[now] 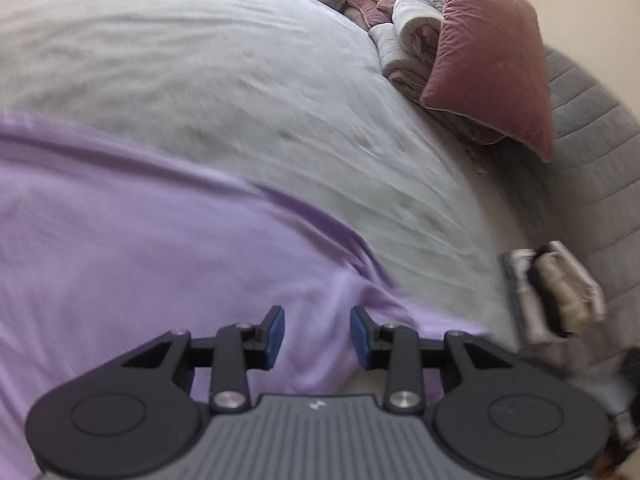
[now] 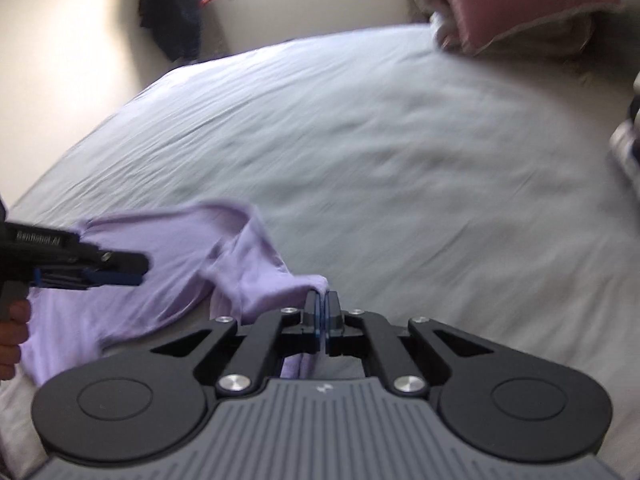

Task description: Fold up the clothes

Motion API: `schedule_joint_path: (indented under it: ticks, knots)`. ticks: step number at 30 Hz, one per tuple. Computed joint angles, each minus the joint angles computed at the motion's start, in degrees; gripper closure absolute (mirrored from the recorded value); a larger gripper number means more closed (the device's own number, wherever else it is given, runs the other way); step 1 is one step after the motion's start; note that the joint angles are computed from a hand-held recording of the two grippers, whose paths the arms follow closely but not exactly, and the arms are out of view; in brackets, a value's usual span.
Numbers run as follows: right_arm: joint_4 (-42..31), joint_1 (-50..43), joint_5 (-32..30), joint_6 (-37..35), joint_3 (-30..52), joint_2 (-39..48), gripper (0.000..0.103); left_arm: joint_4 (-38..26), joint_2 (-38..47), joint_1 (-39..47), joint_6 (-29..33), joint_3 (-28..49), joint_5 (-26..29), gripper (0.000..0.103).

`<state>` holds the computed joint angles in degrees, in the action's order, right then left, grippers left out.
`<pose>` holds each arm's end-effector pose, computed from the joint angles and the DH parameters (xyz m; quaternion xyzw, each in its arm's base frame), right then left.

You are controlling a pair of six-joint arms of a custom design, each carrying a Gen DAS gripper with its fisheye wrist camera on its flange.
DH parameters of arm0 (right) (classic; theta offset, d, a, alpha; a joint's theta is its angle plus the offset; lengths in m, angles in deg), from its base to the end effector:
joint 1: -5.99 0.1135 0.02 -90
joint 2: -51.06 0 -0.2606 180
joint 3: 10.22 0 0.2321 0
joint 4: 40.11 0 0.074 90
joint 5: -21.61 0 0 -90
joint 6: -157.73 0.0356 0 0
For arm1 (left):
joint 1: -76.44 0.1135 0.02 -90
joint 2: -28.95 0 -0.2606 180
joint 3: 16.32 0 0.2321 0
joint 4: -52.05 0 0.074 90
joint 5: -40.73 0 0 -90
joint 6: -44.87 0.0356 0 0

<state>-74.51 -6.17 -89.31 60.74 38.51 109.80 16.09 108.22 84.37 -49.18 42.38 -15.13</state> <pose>0.1884 -0.0276 0.2209 -0.0294 0.9088 0.1017 0.4035 0.2462 0.0141 0.2017 -0.0115 0.9193 -0.2716 0.2846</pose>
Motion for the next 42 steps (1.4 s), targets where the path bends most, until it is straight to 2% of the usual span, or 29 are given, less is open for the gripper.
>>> schedule_joint_path:
  ticks: [5, 12, 18, 20, 22, 24, 25, 26, 31, 34, 39, 42]
  knots:
    - [4.0, 0.4, 8.6, -5.2, 8.1, 9.1, 0.101, 6.5, 7.2, -2.7, 0.7, 3.8, -7.0, 0.067]
    - [13.1, 4.1, 17.7, -6.5, 16.4, 25.8, 0.101, 13.3, 11.1, -3.4, -2.2, 3.7, -7.2, 0.065]
    - [14.1, 7.0, 21.4, -4.1, 20.8, 36.4, 0.1, 13.7, 9.3, -5.0, -0.5, 2.4, -7.4, 0.064]
    - [14.0, 7.4, 21.3, -3.1, 20.6, 37.2, 0.09, 13.5, 8.5, -6.0, 0.4, 1.9, -7.7, 0.063]
    - [13.4, 7.2, 20.5, -2.2, 20.0, 36.5, 0.088, 12.5, 7.8, -7.2, 0.0, 2.1, -7.8, 0.063]
    - [11.7, 6.3, 18.5, -1.3, 19.4, 34.6, 0.076, 11.4, 6.8, -8.2, -0.6, 2.2, -7.4, 0.063]
    - [10.8, 5.5, 17.2, -0.9, 18.9, 32.9, 0.064, 10.8, 6.2, -8.5, -1.0, 2.2, -6.8, 0.063]
    - [9.8, 4.8, 15.9, -0.4, 18.3, 31.3, 0.062, 10.4, 5.3, -9.1, -1.1, 1.9, -6.4, 0.063]
    - [1.3, -1.3, 6.1, -1.1, 15.2, 22.7, 0.062, 8.3, 0.7, -12.6, -1.4, 0.2, -5.4, 0.063]
    - [-3.4, -4.7, 2.3, -3.2, 11.5, 16.8, 0.062, 7.9, -1.5, -16.2, -2.7, -1.5, -5.8, 0.063]
    - [-7.0, -6.9, -1.2, -3.9, 6.3, 12.1, 0.062, 8.5, -4.3, -22.5, -5.4, -4.4, -9.0, 0.063]
    - [-4.8, -5.1, 0.1, -4.5, 2.2, 9.9, 0.069, 8.1, -4.2, -25.1, -5.8, -4.5, -12.8, 0.063]
